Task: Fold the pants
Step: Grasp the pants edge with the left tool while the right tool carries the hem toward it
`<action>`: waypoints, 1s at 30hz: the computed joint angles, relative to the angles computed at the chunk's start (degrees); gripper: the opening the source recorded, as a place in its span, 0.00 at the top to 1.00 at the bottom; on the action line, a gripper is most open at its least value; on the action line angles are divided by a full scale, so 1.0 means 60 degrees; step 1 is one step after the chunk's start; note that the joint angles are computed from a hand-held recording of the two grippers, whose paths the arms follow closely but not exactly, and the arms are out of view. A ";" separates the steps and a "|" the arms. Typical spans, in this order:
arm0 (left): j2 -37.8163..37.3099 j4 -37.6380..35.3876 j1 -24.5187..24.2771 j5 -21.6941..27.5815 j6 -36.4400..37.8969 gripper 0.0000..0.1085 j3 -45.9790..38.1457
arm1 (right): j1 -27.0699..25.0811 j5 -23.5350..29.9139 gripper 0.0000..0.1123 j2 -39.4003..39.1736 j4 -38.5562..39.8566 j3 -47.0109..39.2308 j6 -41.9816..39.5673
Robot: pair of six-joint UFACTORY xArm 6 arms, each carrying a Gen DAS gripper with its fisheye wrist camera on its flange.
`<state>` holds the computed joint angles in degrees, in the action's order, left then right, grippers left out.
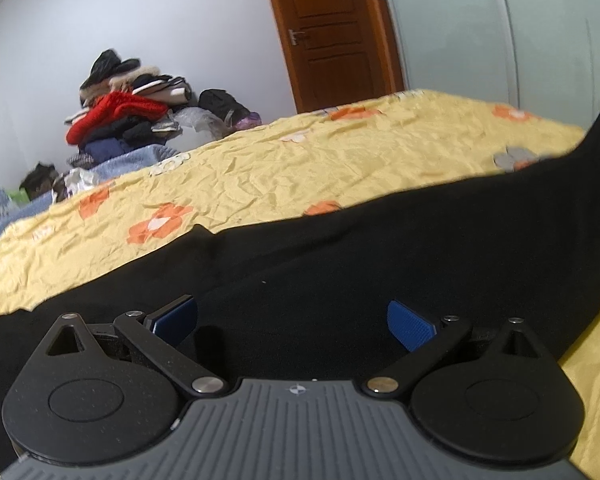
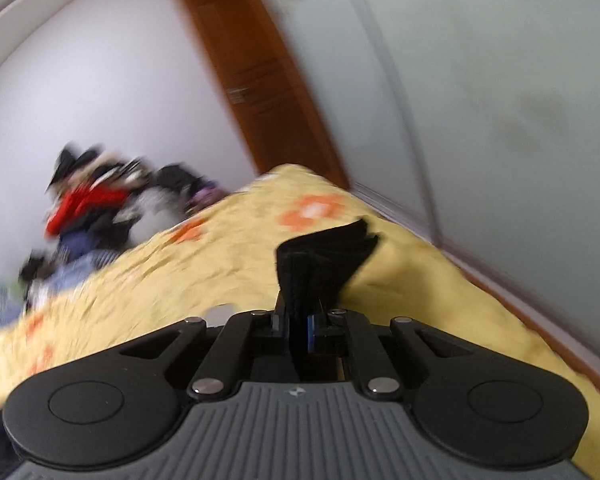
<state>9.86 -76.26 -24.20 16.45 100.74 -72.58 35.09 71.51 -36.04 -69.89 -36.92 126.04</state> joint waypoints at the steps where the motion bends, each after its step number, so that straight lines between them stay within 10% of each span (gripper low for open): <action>1: -0.0075 -0.0046 0.0122 0.0318 -0.0189 0.07 -0.0040 | -0.0027 -0.0197 0.93 0.0348 -0.0087 -0.0332 -0.0523; 7: 0.0326 0.1934 0.1157 0.5102 -0.4233 0.06 -0.1745 | -0.0194 -0.1712 0.93 0.2012 -0.0413 -0.1696 -0.2029; 14: 0.4001 0.2481 0.1681 1.1082 -1.0848 0.06 -0.6813 | -0.0157 -0.3028 0.93 0.3049 -0.0507 -0.2514 -0.2392; 23: 0.4960 0.2323 0.1659 1.1177 -1.3037 0.13 -0.7976 | 0.0212 -0.3859 0.93 0.4512 -0.0284 -0.4084 -0.3779; 28: 0.5527 0.3192 0.1686 1.1337 -1.3107 0.88 -0.9113 | 0.0209 -0.4444 0.93 0.5190 -0.0372 -0.4724 -0.3892; 30: 0.5178 0.3763 0.1622 1.0724 -1.2497 0.90 -0.8754 | 0.0147 -0.4658 0.93 0.5439 -0.0424 -0.4967 -0.3790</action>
<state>40.93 -53.68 -14.47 80.79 25.76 -125.10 35.98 43.56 -3.40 -72.44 -66.72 103.30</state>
